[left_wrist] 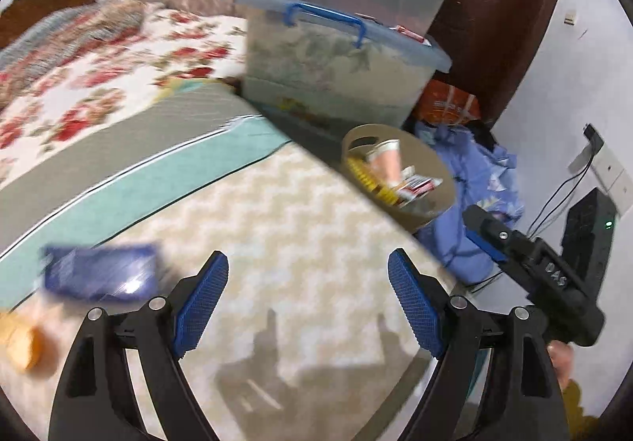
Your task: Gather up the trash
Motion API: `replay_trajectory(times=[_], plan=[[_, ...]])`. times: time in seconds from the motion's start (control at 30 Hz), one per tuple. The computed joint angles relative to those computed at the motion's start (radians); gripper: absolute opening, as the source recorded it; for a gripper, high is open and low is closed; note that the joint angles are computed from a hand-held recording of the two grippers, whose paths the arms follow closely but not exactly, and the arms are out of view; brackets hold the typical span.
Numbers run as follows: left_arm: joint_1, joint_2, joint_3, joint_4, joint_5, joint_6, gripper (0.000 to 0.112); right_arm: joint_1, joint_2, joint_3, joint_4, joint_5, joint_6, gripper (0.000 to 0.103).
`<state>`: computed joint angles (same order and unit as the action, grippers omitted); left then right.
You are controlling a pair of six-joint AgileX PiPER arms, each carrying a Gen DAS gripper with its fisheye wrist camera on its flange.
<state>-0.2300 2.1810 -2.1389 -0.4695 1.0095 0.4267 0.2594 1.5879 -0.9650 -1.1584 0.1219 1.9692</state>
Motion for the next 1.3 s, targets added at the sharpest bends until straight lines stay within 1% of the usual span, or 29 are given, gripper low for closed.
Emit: replay_trajectory(times=[0.03, 0.07, 0.1, 0.17, 0.23, 0.4, 0.53, 0.63, 0.77, 0.87, 1.03, 1.3], plan=[[0.015, -0.045, 0.079, -0.008, -0.036, 0.027, 0.078, 0.05, -0.004, 0.003, -0.049, 0.041, 0.069, 0.07], [0.034, -0.096, 0.169, -0.017, -0.078, 0.057, 0.079, 0.087, -0.005, 0.001, -0.062, 0.07, 0.099, 0.07], [0.052, -0.141, 0.245, -0.023, -0.113, 0.082, 0.079, 0.139, -0.004, -0.005, -0.055, 0.106, 0.109, 0.07], [0.087, -0.207, 0.354, -0.029, -0.167, 0.123, 0.079, 0.202, 0.006, -0.023, -0.017, 0.143, 0.086, 0.07], [0.122, -0.264, 0.446, -0.036, -0.219, 0.157, 0.079, 0.275, 0.024, -0.057, 0.013, 0.193, 0.062, 0.07], [0.227, -0.363, 0.606, -0.104, -0.292, 0.263, 0.08, 0.396, 0.07, -0.144, 0.055, 0.275, 0.013, 0.07], [0.287, -0.405, 0.677, -0.13, -0.334, 0.319, 0.08, 0.46, 0.112, -0.211, 0.103, 0.318, -0.057, 0.071], [0.326, -0.417, 0.707, -0.144, -0.352, 0.338, 0.08, 0.48, 0.135, -0.244, 0.158, 0.327, -0.121, 0.071], [0.368, -0.407, 0.716, -0.146, -0.35, 0.331, 0.08, 0.503, 0.161, -0.285, 0.213, 0.342, -0.185, 0.071], [0.392, -0.404, 0.738, -0.163, -0.366, 0.351, 0.08, 0.506, 0.175, -0.301, 0.24, 0.341, -0.218, 0.071], [0.429, -0.4, 0.791, -0.214, -0.426, 0.419, 0.08, 0.496, 0.197, -0.315, 0.314, 0.325, -0.285, 0.071], [0.454, -0.392, 0.811, -0.29, -0.429, 0.501, 0.08, 0.489, 0.215, -0.322, 0.328, 0.313, -0.299, 0.071]])
